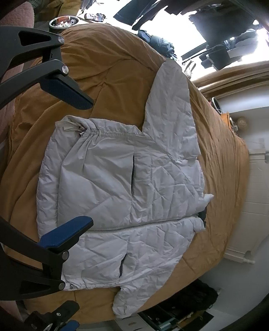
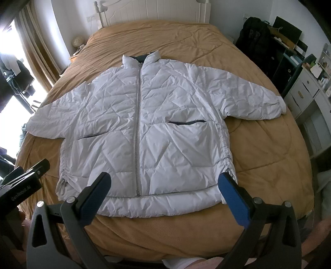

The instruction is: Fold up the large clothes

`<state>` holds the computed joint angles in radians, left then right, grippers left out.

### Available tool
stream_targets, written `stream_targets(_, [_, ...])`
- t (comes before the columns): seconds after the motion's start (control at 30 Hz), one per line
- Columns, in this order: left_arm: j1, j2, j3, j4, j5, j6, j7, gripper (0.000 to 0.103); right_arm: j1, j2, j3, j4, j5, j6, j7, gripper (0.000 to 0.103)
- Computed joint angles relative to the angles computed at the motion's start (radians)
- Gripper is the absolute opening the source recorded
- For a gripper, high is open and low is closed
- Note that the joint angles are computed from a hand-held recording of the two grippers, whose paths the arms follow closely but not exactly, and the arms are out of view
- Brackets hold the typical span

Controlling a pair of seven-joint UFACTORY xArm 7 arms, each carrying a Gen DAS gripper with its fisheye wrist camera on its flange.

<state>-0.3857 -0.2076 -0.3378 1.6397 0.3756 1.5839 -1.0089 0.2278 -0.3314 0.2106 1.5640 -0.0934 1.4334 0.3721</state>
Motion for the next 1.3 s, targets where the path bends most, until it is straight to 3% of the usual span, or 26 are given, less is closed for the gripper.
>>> stream_targets(1.3, [-0.004, 0.015, 0.021, -0.004, -0.048, 0.017, 0.006, 0.103, 0.005, -0.021, -0.001, -0.034, 0.03, 0.013, 0.003, 0.103])
